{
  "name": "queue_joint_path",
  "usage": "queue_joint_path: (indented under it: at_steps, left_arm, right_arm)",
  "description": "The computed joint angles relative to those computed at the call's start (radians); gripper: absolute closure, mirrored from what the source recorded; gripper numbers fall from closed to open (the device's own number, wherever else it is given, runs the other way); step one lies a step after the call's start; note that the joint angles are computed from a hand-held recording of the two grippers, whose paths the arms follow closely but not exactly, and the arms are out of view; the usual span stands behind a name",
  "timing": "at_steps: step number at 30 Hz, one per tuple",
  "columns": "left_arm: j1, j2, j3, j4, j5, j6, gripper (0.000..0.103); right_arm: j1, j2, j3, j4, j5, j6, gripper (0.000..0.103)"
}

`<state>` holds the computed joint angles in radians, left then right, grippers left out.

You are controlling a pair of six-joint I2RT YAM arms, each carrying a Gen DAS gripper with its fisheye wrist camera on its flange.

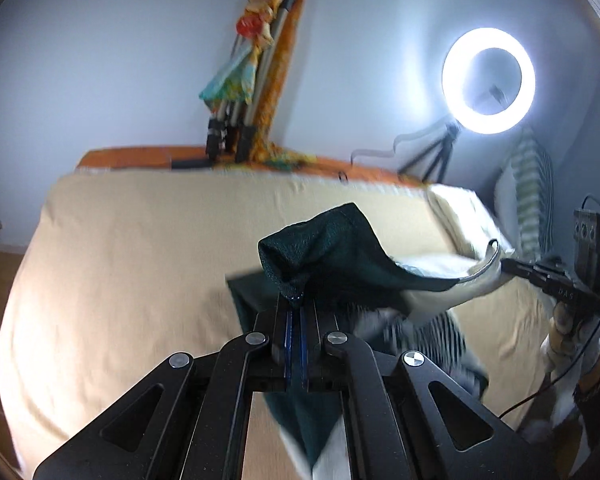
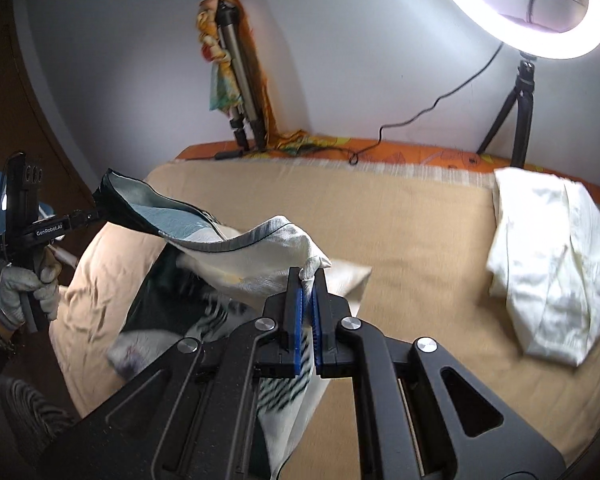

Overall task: Fold small clothes
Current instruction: 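Grasp the collar edge with both tools and fold it over toward the hem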

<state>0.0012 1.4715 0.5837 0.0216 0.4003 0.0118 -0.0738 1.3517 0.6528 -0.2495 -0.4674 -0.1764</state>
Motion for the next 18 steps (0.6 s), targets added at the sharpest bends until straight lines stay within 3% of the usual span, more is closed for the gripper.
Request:
queue_joint_path:
  at_steps: [10,15,16,17,18]
  left_arm:
    - [-0.018,-0.176,-0.271,0.009,-0.043,0.105,0.102]
    - [-0.009,-0.371,-0.363,-0.125,-0.074,0.197,0.101]
    - [0.017,-0.433,-0.375,-0.188,-0.058,0.235,0.1]
    - [0.033,-0.473,-0.384,-0.225,-0.05,0.256,0.099]
    - [0.056,-0.531,-0.393,-0.28,-0.044,0.284,0.097]
  right_arm:
    - [0.011,-0.342,-0.36,-0.006,0.056,-0.053,0.098]
    - [-0.045,-0.54,-0.437,-0.088,0.072,-0.116,0.097]
    - [-0.059,-0.579,-0.44,-0.131,0.068,-0.149,0.095]
    - [-0.075,-0.615,-0.443,-0.175,0.07,-0.184,0.084]
    - [-0.109,-0.658,-0.447,-0.223,0.062,-0.223,0.064]
